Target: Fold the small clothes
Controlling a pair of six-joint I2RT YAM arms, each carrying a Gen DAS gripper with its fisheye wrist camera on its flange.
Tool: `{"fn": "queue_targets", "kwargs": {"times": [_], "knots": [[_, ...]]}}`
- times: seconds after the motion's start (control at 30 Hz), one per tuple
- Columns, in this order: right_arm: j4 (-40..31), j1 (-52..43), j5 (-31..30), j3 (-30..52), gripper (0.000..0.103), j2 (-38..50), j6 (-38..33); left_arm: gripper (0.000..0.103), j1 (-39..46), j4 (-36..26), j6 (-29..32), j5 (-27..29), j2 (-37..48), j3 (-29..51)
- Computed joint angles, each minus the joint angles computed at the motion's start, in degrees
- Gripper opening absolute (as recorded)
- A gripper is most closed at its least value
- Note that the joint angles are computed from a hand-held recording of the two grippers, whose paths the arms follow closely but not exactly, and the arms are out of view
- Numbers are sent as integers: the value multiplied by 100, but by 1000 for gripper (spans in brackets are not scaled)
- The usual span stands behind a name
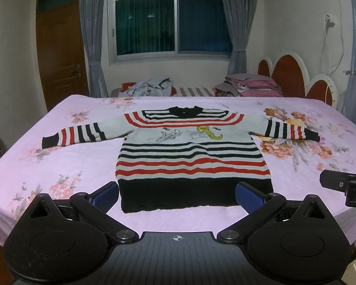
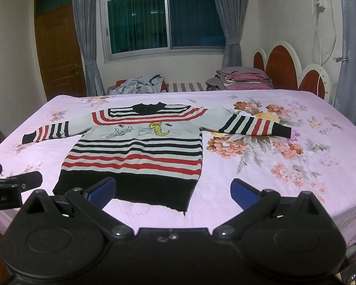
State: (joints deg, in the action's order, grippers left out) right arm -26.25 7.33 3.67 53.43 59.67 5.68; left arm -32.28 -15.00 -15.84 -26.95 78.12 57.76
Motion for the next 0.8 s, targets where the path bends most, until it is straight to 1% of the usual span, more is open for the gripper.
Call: {"fn": "queue_targets", "kwargs": {"times": [0.13, 0.8], "knots": [[-83, -43, -21, 137, 103, 53, -2, 103, 6, 1, 4, 0, 4, -4], [-53, -86, -63, 126, 103, 55, -23, 103, -52, -23, -8, -49, 129, 84]]}}
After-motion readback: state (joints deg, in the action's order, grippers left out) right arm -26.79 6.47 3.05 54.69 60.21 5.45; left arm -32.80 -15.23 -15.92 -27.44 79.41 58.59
